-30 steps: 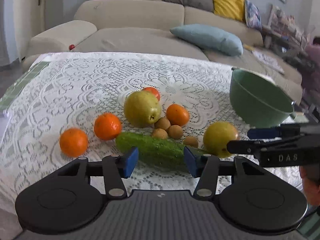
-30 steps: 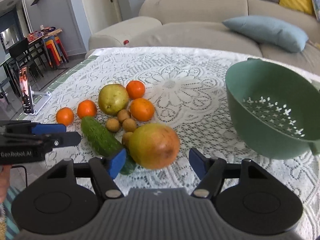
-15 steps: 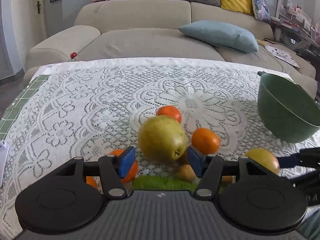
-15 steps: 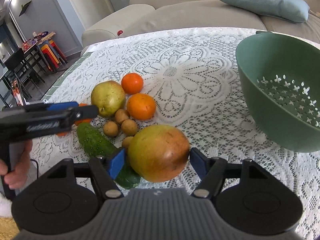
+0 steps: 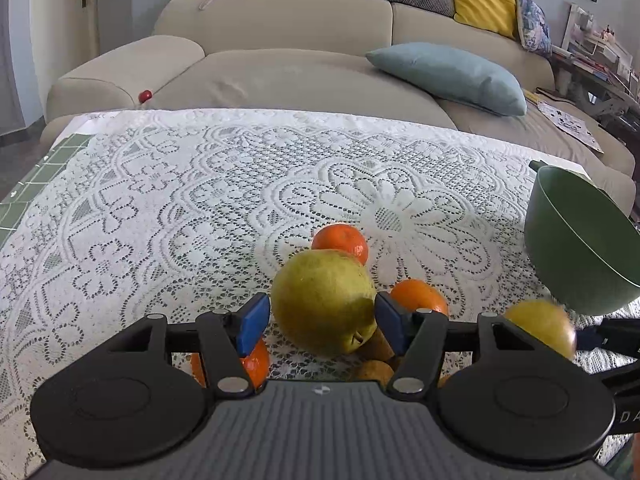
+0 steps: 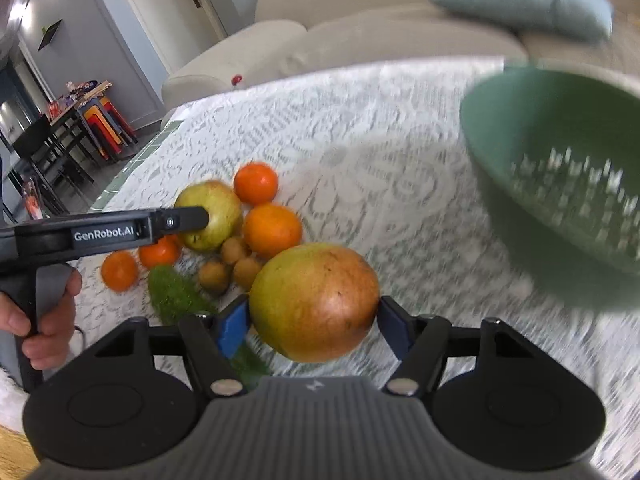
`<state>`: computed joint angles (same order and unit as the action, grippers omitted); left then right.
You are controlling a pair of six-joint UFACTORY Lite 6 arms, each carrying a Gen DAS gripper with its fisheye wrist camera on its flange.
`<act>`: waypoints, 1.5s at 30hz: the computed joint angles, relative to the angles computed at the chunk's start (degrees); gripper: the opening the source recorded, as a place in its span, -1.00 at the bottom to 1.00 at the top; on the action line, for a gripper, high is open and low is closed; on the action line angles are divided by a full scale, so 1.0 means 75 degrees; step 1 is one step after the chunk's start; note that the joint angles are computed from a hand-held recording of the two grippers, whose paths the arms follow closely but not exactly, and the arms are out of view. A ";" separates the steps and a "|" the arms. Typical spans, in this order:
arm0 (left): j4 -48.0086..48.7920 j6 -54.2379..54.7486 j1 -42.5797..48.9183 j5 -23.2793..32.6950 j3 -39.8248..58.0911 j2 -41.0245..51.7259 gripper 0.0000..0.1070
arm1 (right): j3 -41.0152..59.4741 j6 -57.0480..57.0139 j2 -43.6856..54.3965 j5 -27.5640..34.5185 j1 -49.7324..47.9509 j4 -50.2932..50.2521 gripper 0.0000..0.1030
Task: Organize fruits
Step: 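Grasp the yellow pear with the left tool while the right tool grasps the mango, then carry the pear and mango with both tools over the green colander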
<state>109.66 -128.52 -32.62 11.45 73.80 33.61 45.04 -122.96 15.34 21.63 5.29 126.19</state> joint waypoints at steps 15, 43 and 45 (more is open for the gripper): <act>-0.0625 0.0476 0.0206 -0.0352 0.0875 0.0737 0.48 | 0.0599 -0.0044 0.0594 -0.0458 0.0071 -0.0116 0.28; 0.0822 -0.1067 -0.0137 0.0633 0.0288 0.0470 0.45 | 0.0103 -0.1160 0.0290 0.0184 -0.0179 0.0676 0.28; 0.1200 -0.1605 -0.0177 0.0757 -0.0003 0.0207 0.45 | 0.0001 -0.1120 0.0191 0.0356 -0.0250 0.0536 0.28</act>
<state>118.66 -140.56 -33.95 17.13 73.77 35.16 45.04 -131.36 16.77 24.29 3.41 130.21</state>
